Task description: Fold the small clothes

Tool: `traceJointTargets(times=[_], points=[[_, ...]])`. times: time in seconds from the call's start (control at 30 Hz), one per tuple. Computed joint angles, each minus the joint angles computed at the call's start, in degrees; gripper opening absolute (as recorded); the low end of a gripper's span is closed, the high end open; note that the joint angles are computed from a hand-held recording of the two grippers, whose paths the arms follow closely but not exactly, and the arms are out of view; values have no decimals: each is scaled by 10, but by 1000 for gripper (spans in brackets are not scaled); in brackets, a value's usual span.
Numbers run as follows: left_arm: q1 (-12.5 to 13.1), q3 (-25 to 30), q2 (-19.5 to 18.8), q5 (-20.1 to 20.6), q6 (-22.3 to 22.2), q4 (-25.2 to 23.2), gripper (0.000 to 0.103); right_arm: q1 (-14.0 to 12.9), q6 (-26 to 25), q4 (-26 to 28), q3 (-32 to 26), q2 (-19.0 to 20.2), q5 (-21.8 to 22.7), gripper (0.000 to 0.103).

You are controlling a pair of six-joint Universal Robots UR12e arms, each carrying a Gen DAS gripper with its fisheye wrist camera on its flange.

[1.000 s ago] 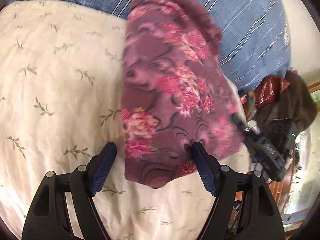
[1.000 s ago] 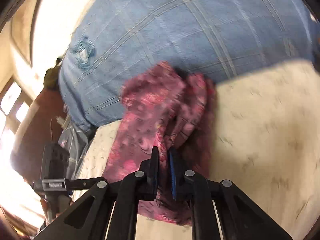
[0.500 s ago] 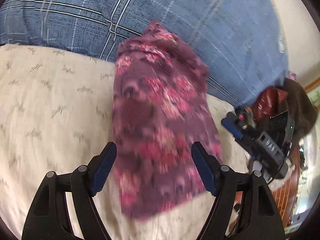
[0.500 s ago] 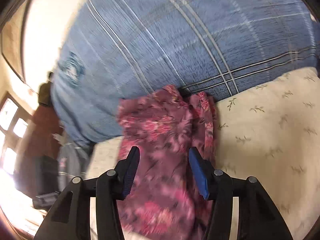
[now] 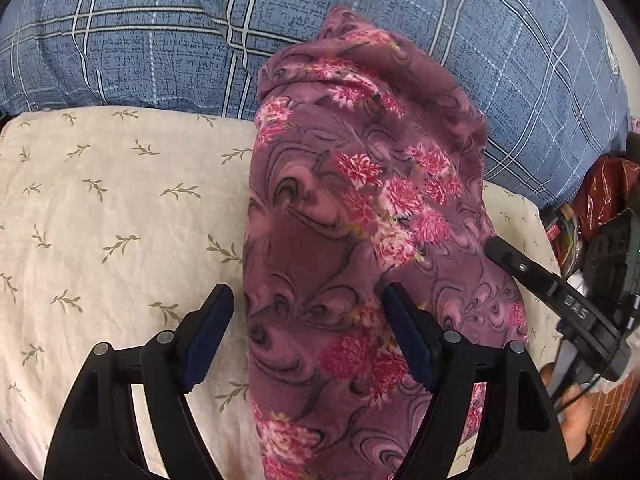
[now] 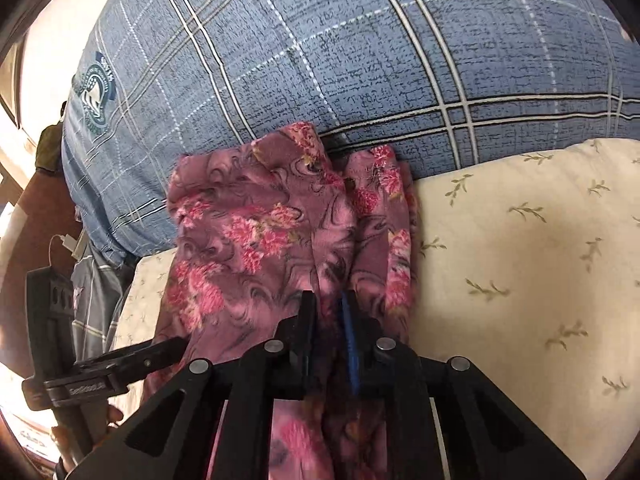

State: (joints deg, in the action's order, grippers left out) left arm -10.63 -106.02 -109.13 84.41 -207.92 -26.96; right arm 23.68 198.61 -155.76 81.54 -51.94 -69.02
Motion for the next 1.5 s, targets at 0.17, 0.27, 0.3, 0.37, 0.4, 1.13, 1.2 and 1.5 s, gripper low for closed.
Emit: traceJointTargets(times=[0.17, 0.27, 0.3, 0.37, 0.4, 1.13, 1.2, 1.5], points=[[2, -4, 6, -15, -8, -6, 78, -1, -21, 26, 9, -17, -8, 28], [5, -15, 17, -23, -5, -8, 78, 3, -20, 23, 4, -17, -21, 35], [5, -13, 18, -26, -4, -13, 78, 3, -15, 14, 0, -15, -22, 39], [12, -11, 17, -42, 0, -12, 78, 3, 0, 0, -10, -5, -22, 41], [16, -13, 20, -47, -1, -6, 78, 3, 14, -4, -20, 2, -22, 45], [69, -22, 14, -141, -29, 0, 78, -34, 65, -16, -10, 9, 63, 65], [77, -29, 15, -167, -36, 4, 78, -42, 70, -37, 18, 0, 101, 65], [68, -28, 5, -216, -48, 17, 85, -27, 37, -71, 8, 31, 194, 77]])
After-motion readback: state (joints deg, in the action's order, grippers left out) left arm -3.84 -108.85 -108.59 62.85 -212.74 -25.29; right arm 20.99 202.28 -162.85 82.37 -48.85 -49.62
